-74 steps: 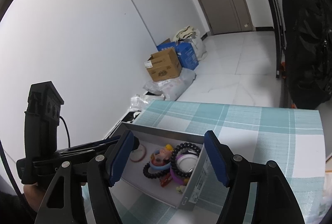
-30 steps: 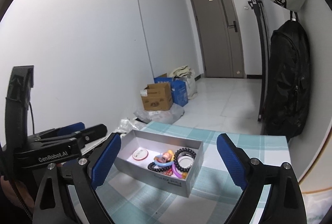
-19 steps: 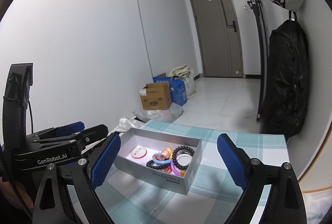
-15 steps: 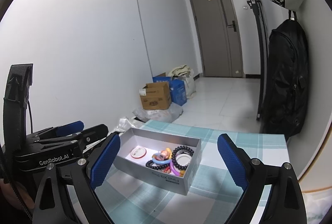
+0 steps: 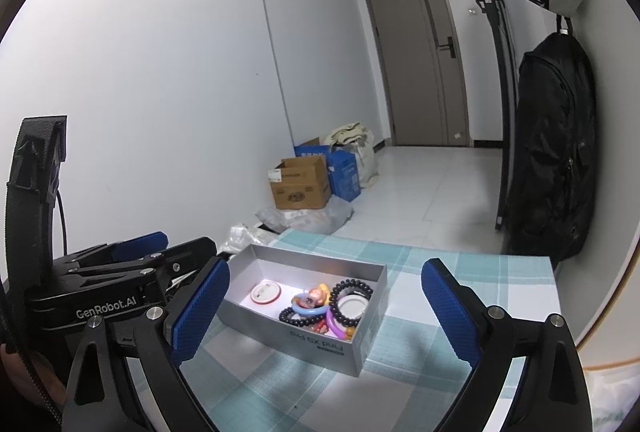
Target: Organize jewelry
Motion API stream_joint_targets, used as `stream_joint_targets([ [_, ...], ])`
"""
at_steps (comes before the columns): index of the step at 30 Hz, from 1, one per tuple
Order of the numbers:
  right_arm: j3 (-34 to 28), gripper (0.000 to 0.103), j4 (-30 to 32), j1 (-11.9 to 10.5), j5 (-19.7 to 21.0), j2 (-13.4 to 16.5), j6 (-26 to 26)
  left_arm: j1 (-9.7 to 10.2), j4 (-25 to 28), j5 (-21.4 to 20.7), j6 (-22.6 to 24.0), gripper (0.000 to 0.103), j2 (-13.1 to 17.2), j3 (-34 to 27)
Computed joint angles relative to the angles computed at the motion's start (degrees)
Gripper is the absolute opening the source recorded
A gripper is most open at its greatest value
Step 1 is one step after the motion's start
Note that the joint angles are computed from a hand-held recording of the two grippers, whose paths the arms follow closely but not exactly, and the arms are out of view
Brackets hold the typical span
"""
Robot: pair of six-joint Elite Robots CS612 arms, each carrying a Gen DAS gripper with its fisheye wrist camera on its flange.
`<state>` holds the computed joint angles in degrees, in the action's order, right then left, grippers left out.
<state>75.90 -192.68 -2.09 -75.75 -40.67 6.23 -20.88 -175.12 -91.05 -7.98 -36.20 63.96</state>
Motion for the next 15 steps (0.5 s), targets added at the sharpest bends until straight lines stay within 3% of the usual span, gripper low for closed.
stream_joint_targets([
  [15,-0.31,0.098,0.85,0.05,-0.3,0.15,-0.13,-0.06,-0.67,-0.28,0.15,0.076,-0.1,0.11],
])
